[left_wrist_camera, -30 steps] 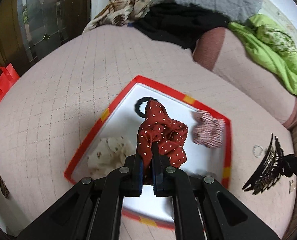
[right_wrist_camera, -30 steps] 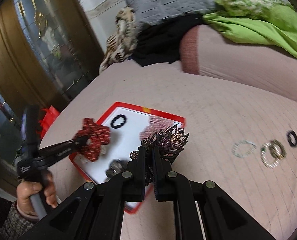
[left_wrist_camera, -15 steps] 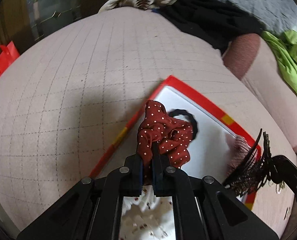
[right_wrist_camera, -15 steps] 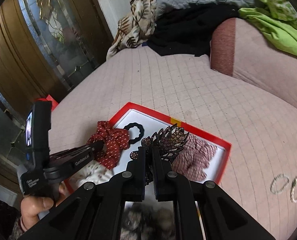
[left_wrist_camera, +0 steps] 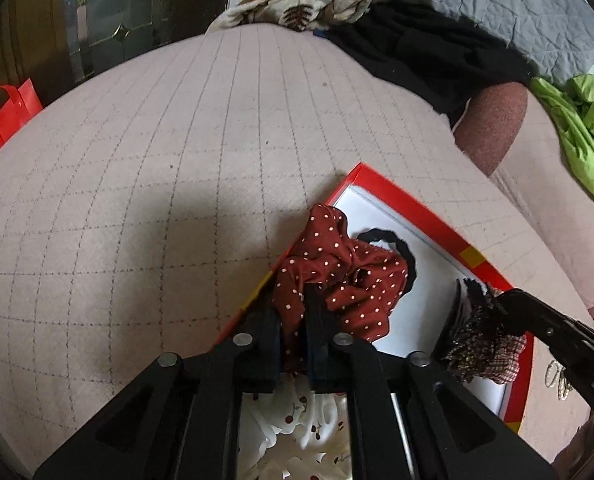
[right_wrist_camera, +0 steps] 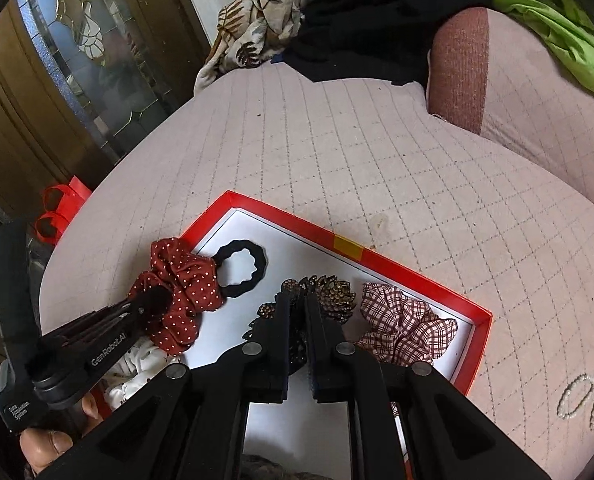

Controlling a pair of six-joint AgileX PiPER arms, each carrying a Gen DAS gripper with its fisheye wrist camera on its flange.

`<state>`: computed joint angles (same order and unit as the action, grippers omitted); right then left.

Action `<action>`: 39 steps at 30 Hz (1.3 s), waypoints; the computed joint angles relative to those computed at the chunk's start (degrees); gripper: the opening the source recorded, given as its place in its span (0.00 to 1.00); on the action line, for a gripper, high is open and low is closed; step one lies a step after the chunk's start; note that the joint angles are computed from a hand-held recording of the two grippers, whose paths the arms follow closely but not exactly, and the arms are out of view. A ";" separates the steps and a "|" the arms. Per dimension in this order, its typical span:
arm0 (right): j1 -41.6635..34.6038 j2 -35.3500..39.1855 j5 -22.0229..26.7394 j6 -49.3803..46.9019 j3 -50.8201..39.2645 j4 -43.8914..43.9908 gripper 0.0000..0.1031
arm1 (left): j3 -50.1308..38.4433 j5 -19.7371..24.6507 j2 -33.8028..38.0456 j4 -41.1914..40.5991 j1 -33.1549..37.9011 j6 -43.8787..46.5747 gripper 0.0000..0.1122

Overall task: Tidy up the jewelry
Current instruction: 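Carry the red scrunchie and jeweled clip into the tray and open both tools, then withdraw both open tools from the tray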

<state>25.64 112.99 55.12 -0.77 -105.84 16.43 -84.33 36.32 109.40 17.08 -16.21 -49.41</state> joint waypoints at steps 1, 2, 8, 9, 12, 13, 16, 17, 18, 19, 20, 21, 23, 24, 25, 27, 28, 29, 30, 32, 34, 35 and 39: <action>0.03 -0.08 -0.05 0.09 0.05 -0.06 0.12 | 0.52 -0.70 -0.50 0.52 -0.08 -0.50 0.17; -0.13 -0.42 -0.27 0.13 0.56 0.18 0.21 | 1.40 -1.91 -1.24 0.80 -0.15 -0.90 0.20; -0.93 -3.84 -2.18 -0.57 4.05 1.89 0.40 | 4.35 -4.45 -4.30 10.68 -2.83 -9.57 0.39; -1.09 -5.19 -2.54 -0.74 5.18 1.66 0.41 | 4.53 -4.17 -4.70 11.97 -3.44 -10.36 0.39; -2.23 -9.89 -4.18 -1.84 10.26 2.32 0.47 | 4.68 -2.31 -5.77 14.98 -5.16 -12.50 0.40; -2.72 -11.48 -4.74 -2.10 12.22 2.42 0.49 | 4.72 -1.26 -6.18 15.94 -5.92 -13.40 0.40; -4.97 -17.06 -5.60 -3.28 19.37 2.82 0.49 | 5.71 0.76 -8.30 17.73 -8.21 -15.53 0.40; -6.14 -19.23 -5.66 -3.82 22.31 3.20 0.49 | 6.39 1.68 -9.39 18.79 -9.56 -16.67 0.40; -7.31 -21.07 -5.64 -4.43 24.77 3.80 0.49 | 7.14 2.34 -10.26 19.80 -10.50 -17.66 0.42; -8.45 -22.57 -5.48 -5.08 26.73 4.47 0.49 | 8.09 4.17 -11.54 22.16 -12.66 -19.86 0.47; -9.80 -24.28 -5.22 -5.73 28.94 5.18 0.49 | 8.98 5.14 -12.44 23.55 -13.85 -21.22 0.49; -11.41 -26.18 -4.89 -6.50 31.31 6.11 0.49 | 9.55 6.90 -13.30 25.17 -15.63 -22.86 0.52; -14.55 -29.63 -4.07 -8.12 35.29 8.06 0.49 | 10.22 9.85 -14.83 26.17 -18.61 -24.45 0.53; -15.94 -31.25 -3.62 -8.88 36.99 8.80 0.49 | 10.03 11.40 -15.68 25.37 -20.11 -24.25 0.53; -17.33 -32.70 -3.10 -9.72 38.44 9.48 0.49 | 9.72 12.34 -16.15 24.76 -21.03 -24.01 0.53; -19.69 -36.17 -2.25 -11.18 41.43 10.22 0.49 | 8.79 14.74 -17.25 24.34 -23.95 -24.15 0.53; -20.64 -37.80 -1.98 -11.69 42.74 10.17 0.49 | 8.21 15.89 -17.49 24.66 -25.35 -24.49 0.53; -21.70 -39.79 -1.68 -12.22 44.28 10.00 0.49 | 7.34 17.22 -17.50 25.01 -26.84 -24.71 0.53; -23.20 -42.01 -1.07 -13.16 45.96 10.10 0.49 | 6.38 18.80 -17.48 25.39 -28.71 -24.89 0.54; -26.12 -45.19 0.30 -14.91 48.37 10.72 0.51 | 4.25 21.27 -17.07 25.80 -32.01 -24.99 0.56; -30.58 -48.63 2.45 -17.59 50.95 11.91 0.52 | 2.22 23.53 -16.39 26.24 -35.44 -25.32 0.57; -32.10 -49.23 3.12 -18.66 51.43 12.44 0.52 | 0.91 24.88 -15.75 26.45 -37.14 -25.33 0.57; -40.44 -52.87 7.04 -23.49 53.90 14.31 0.52 | -3.09 29.08 -13.47 27.33 -41.87 -25.77 0.58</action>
